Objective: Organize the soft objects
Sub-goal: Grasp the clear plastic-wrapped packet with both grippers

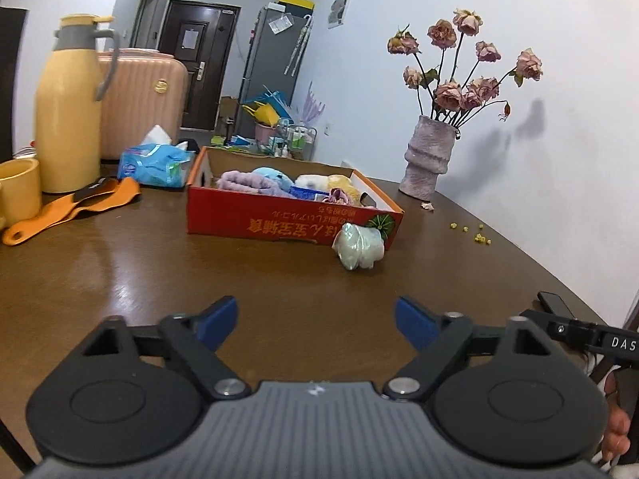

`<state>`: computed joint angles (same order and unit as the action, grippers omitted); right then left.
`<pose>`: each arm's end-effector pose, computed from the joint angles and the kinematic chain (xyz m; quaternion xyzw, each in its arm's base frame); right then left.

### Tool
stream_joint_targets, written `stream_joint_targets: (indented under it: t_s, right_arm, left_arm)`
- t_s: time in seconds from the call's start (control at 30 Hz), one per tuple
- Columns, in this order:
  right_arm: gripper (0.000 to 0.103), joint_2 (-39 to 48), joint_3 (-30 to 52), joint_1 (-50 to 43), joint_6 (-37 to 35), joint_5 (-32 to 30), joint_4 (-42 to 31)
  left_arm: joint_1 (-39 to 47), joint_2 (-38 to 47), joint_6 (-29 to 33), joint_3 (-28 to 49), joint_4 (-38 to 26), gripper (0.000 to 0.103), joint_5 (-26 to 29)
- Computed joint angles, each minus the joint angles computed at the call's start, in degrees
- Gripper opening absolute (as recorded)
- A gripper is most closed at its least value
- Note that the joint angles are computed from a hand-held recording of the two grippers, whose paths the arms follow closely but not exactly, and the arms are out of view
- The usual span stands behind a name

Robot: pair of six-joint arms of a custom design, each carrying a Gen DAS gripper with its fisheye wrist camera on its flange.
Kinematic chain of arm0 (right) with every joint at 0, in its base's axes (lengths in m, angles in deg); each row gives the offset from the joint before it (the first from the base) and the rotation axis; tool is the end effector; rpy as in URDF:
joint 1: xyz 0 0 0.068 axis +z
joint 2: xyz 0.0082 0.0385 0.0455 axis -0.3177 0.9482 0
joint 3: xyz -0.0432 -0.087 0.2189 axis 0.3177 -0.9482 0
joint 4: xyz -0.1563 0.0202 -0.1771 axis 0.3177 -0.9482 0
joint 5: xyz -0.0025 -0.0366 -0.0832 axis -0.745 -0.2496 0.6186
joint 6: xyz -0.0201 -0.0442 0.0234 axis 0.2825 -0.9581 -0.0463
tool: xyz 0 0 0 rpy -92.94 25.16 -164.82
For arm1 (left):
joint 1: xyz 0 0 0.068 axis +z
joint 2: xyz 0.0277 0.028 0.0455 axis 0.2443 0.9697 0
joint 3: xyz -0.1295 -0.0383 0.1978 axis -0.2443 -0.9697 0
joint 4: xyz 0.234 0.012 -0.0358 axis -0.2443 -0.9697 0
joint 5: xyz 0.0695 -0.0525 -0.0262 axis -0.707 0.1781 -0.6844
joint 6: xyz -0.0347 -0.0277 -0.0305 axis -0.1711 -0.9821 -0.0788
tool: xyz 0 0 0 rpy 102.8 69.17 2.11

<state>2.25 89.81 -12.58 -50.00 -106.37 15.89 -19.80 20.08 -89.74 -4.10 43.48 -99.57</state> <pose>0.2261 0.0357 0.1407 -0.0379 0.8341 0.2319 0.4991 0.2248 -0.1396 0.1649 0.0118 0.8498 -0.1406 0.5079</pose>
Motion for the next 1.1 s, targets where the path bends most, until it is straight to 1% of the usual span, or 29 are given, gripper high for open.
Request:
stream_joint_targets:
  t_s: [0.03,0.1,0.13,0.17,0.2,0.23,0.27,0.3,0.37,0.43,0.5,0.53,0.57,0.6,0.63,0.67,0.7,0.8,0.87,0.9,0.93,0.97,1.1]
  right_arm:
    - [0.055,3.8,2.5,0.0,0.1,0.0,0.9]
    - [0.055,11.9,9.1,0.2,0.5,0.0,1.4]
    - [0.055,16.1,13.2,0.3,0.9,0.1,1.2]
    - [0.054,20.6,17.8,0.4,1.4,0.1,0.9]
    - [0.054,24.1,21.6,0.5,2.0,-0.1,0.3]
    - [0.053,28.3,26.8,0.6,2.8,-0.5,-1.0]
    - [0.049,32.0,31.4,0.6,3.6,-1.0,-2.0]
    - [0.047,35.7,36.2,0.6,4.6,-1.5,-3.1]
    - [0.047,43.4,46.6,0.9,6.8,-1.9,-5.6]
    - [0.047,49.6,55.4,1.3,8.7,-1.3,-8.5]
    - [0.046,55.9,64.6,1.4,10.1,-2.4,-12.2]
    - [0.043,58.5,68.4,1.5,10.9,-2.8,-14.2]
    - [0.036,60.5,71.3,1.5,11.4,-3.4,-15.6]
    - [0.032,62.1,73.2,1.4,11.6,-4.0,-16.5]
    - [0.022,64.0,75.7,1.5,11.9,-4.3,-17.9]
    - [0.019,65.3,77.0,1.5,12.3,-4.5,-18.3]
    - [0.017,66.4,78.0,1.4,12.8,-5.2,-18.4]
    - [0.013,67.5,78.8,1.1,13.7,-6.4,-17.6]
    - [0.009,67.3,78.2,1.1,14.0,-6.3,-17.2]
    - [0.008,66.4,77.2,1.1,13.6,-6.4,-17.2]
    - [0.008,64.7,74.9,1.3,13.0,-6.2,-16.5]
    - [0.008,62.3,71.4,1.3,12.3,-6.2,-14.8]
    - [0.007,49.2,51.5,1.5,11.4,-7.3,-5.2]
  left_arm:
    - [1.5,3.2,0.4,2.2,1.0,0.077,1.7]
    - [4.9,11.5,0.2,9.8,1.3,0.07,5.9]
    - [6.1,14.4,0.5,12.4,1.8,0.07,8.1]
    - [7.8,19.1,1.0,17.0,2.5,0.068,11.7]
    - [9.0,23.1,1.1,21.4,2.0,0.067,14.2]
    - [10.0,26.7,1.2,25.5,1.1,0.067,16.3]
    - [11.1,31.8,1.4,31.4,-0.2,0.065,18.8]
    - [11.8,36.0,1.3,36.6,-1.5,0.063,20.1]
    - [12.8,44.2,0.3,46.6,-4.6,0.063,21.5]
    - [13.9,50.5,-0.2,54.1,-6.6,0.063,25.1]
    - [14.6,56.3,-0.4,62.4,-10.8,0.061,27.3]
    - [15.1,58.5,-0.5,65.2,-11.6,0.058,29.0]
    - [15.6,60.0,-0.7,66.8,-11.9,0.05,30.7]
    - [16.1,61.7,-1.0,69.0,-12.2,0.042,32.9]
    - [16.4,63.2,-1.1,70.7,-12.5,0.039,34.6]
    - [16.7,64.2,-0.9,71.9,-12.5,0.031,35.9]
    - [16.8,65.0,-0.4,72.6,-12.3,0.023,37.0]
    - [16.7,65.0,0.5,71.6,-10.4,0.016,38.0]
    - [16.2,63.9,1.0,70.6,-10.5,0.013,37.2]
    - [15.9,62.2,1.4,68.8,-10.6,0.013,36.4]
    - [15.7,60.2,1.4,66.3,-9.9,0.013,36.2]
    - [15.3,56.8,1.5,61.0,-7.1,0.013,36.0]
    - [12.9,43.7,0.5,40.1,3.3,0.013,34.2]
